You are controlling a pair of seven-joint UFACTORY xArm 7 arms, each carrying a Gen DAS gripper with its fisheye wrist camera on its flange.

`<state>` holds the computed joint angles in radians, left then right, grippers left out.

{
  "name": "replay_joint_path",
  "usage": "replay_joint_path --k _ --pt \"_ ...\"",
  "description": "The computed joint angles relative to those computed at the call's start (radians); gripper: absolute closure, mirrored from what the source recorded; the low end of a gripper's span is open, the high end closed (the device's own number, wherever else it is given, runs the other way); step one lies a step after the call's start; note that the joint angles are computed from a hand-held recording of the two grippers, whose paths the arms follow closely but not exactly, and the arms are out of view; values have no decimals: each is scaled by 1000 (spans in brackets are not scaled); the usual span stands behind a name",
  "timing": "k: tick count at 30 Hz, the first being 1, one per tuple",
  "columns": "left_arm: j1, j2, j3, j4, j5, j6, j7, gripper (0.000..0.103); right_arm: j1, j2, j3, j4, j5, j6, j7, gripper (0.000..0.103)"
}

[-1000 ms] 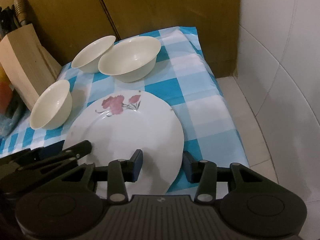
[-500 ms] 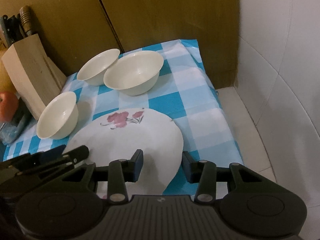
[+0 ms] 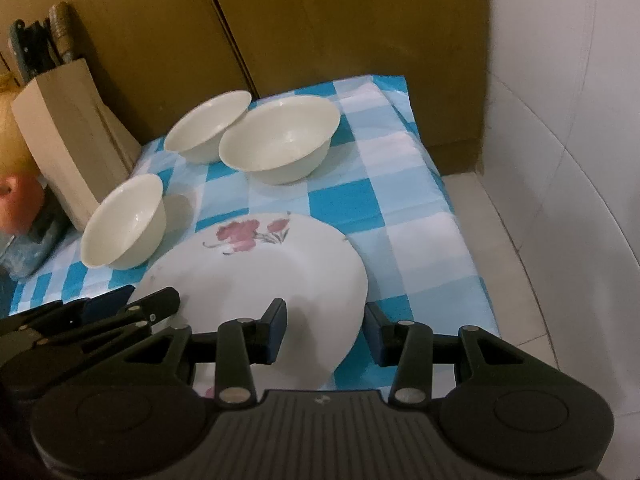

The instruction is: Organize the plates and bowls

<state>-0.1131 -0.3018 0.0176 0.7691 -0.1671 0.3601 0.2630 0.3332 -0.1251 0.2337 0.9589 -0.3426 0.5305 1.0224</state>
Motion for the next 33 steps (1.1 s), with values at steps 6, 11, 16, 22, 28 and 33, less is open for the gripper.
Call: replay_joint_path --k 6,11,16,22,28,33 --pt "10 17 3 11 3 54 3 56 10 27 -19 6 85 0 -54 66" --pt "-5 32 17 21 -35 46 53 48 8 28 -25 -7 112 -34 -56 64" --pt "6 54 8 16 -43 0 64 34 8 30 -22 -7 117 -43 -67 58" --pt "4 63 4 44 -81 46 65 43 6 34 -18 3 73 -27 -23 63" --pt "17 34 -5 25 -48 30 38 44 6 16 -6 3 25 -42 4 64" --pt "17 14 1 19 -25 8 26 45 7 12 2 6 3 -40 16 65"
